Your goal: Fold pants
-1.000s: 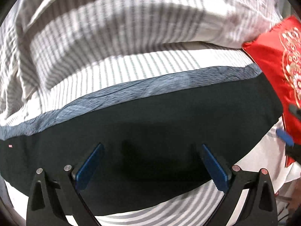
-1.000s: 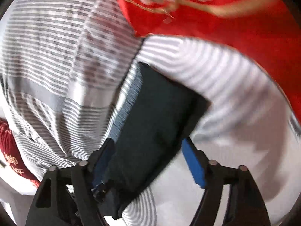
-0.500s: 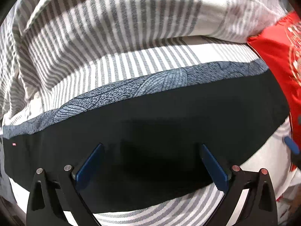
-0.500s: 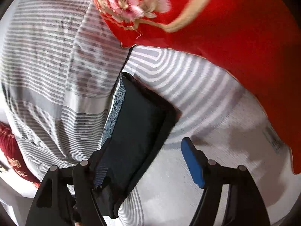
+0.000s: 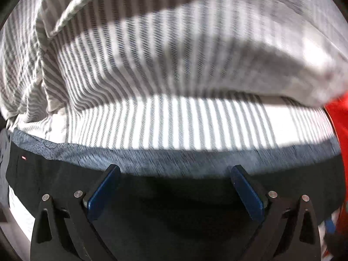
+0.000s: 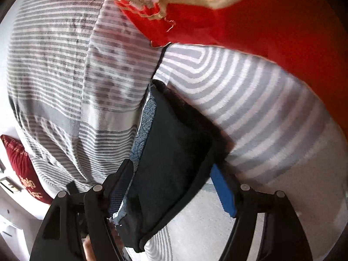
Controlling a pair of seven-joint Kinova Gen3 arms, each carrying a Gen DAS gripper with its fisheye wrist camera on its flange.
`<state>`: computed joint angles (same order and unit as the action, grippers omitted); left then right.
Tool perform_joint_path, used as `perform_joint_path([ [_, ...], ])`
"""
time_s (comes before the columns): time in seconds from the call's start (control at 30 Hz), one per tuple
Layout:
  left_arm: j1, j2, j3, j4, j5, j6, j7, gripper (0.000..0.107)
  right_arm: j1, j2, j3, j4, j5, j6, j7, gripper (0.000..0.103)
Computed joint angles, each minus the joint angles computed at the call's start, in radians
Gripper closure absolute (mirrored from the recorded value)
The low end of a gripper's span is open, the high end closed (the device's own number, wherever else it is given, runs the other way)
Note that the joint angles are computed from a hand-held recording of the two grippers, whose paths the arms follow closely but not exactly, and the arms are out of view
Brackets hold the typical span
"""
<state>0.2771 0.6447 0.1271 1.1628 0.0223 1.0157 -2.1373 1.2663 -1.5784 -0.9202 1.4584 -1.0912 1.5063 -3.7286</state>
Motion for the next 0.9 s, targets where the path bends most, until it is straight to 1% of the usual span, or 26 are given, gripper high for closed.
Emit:
perform_joint_path([
  [0.07,0.044,0.031,-0.029,-0.016,-0.042,-0.004,0.042,0.005,-0.001,-0.001,-0.004,0.009,-0.005,-0.011,0.014,0.027],
  [0.1,0.069,0.045,-0.044,-0.006,-0.074,-0.017,0.047,0.005,0.0,-0.002,-0.006,0.016,-0.007,-0.018,0.022,0.027],
  [0.13,0.076,0.042,-0.044,0.015,-0.09,-0.043,0.051,0.005,0.0,-0.002,-0.007,0.023,-0.009,-0.026,0.029,0.027],
  [0.17,0.073,0.032,-0.039,0.022,-0.091,-0.052,0.056,0.005,-0.001,-0.002,-0.007,0.029,-0.011,-0.033,0.033,0.027],
  [0.2,0.073,0.027,-0.037,0.022,-0.093,-0.045,0.057,0.005,-0.001,-0.004,-0.007,0.038,-0.014,-0.045,0.04,0.027],
  [0.23,0.055,0.019,-0.022,0.016,-0.08,-0.022,0.042,0.005,-0.002,-0.006,-0.007,0.042,-0.015,-0.055,0.042,0.026],
  [0.3,0.005,-0.007,0.016,0.013,-0.031,0.025,-0.012,0.005,-0.003,-0.004,-0.011,0.043,-0.015,-0.066,0.047,0.026],
  [0.33,-0.01,-0.023,0.025,0.029,-0.017,0.026,-0.041,0.005,-0.004,-0.005,-0.014,0.044,-0.016,-0.068,0.045,0.026],
  [0.37,-0.025,-0.047,0.035,0.061,-0.011,0.017,-0.076,0.005,-0.003,-0.007,-0.016,0.046,-0.017,-0.07,0.038,0.026],
  [0.43,-0.024,-0.071,0.026,0.11,-0.008,-0.006,-0.106,0.005,-0.001,-0.012,-0.017,0.053,-0.014,-0.076,0.033,0.026],
  [0.47,-0.02,-0.076,0.024,0.131,-0.016,-0.018,-0.106,0.005,0.0,-0.012,-0.019,0.058,-0.014,-0.08,0.037,0.026],
  [0.53,0.012,-0.064,-0.01,0.154,-0.035,-0.038,-0.075,0.005,0.004,-0.008,-0.029,0.077,-0.023,-0.095,0.055,0.026],
  [0.57,0.004,-0.058,-0.008,0.171,-0.023,-0.061,-0.06,0.004,0.006,-0.005,-0.033,0.089,-0.031,-0.104,0.066,0.028],
  [0.6,-0.021,-0.066,0.012,0.198,-0.006,-0.1,-0.061,0.004,0.004,-0.003,-0.04,0.104,-0.04,-0.117,0.073,0.039],
  [0.63,-0.03,-0.073,0.015,0.22,0.012,-0.128,-0.075,0.004,-0.003,-0.006,-0.049,0.129,-0.057,-0.147,0.069,0.062],
  [0.7,-0.034,-0.094,0.019,0.263,0.01,-0.183,-0.094,0.004,-0.011,-0.052,-0.033,0.163,-0.083,-0.193,0.015,0.088],
  [0.77,-0.035,-0.098,0.023,0.271,0.007,-0.194,-0.107,0.004,-0.008,-0.064,-0.019,0.147,-0.056,-0.208,-0.024,0.088],
  [0.83,-0.048,-0.091,0.032,0.26,0.021,-0.18,-0.122,0.004,0.001,-0.058,-0.011,0.126,-0.033,-0.228,-0.023,0.088],
  [0.9,-0.065,-0.09,0.043,0.265,0.037,-0.187,-0.152,0.004,0.011,-0.041,-0.008,0.108,-0.014,-0.252,-0.001,0.088],
])
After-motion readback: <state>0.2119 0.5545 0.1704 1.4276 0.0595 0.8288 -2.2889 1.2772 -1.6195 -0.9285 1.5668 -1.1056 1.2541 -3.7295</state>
